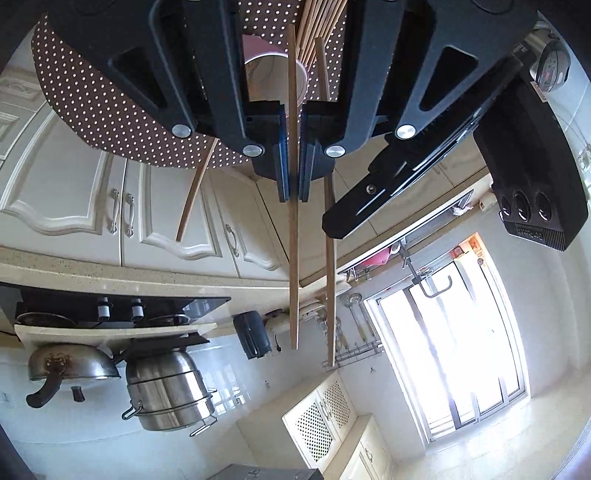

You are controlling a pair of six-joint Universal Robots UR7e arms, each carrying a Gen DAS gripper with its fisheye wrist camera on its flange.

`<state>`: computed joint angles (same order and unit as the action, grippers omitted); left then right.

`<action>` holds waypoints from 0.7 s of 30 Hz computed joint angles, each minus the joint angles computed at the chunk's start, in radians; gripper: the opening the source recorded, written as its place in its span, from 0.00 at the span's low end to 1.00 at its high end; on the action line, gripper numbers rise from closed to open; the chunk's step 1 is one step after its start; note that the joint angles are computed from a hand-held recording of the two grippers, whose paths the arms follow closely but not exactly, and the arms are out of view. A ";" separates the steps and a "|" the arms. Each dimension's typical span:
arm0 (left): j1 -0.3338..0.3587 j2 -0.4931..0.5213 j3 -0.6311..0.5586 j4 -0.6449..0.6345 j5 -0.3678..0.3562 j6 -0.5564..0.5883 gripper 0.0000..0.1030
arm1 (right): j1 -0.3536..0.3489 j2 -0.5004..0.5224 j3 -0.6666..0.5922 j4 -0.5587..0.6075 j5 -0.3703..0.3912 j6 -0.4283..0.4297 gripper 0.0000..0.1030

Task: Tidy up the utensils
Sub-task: 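Lower the held chopsticks into the pink cup with both tools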

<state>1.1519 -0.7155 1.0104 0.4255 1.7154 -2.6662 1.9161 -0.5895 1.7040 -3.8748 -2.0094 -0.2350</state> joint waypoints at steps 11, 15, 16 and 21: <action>0.008 -0.008 0.040 -0.110 0.001 0.003 0.06 | -0.015 0.026 -0.015 -0.091 -0.002 -0.037 0.05; 0.014 0.000 0.038 -0.107 -0.009 0.013 0.06 | -0.019 0.038 -0.016 -0.110 -0.003 -0.045 0.05; 0.017 0.000 0.041 -0.112 -0.011 0.014 0.06 | -0.020 0.040 -0.015 -0.112 -0.003 -0.048 0.05; 0.028 0.012 0.030 -0.100 -0.016 0.035 0.06 | -0.024 0.059 -0.019 -0.146 -0.007 -0.061 0.05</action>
<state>1.1800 -0.7038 1.0401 0.3259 1.6993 -2.6312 1.8922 -0.5300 1.6846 -4.0211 -2.0163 -0.2963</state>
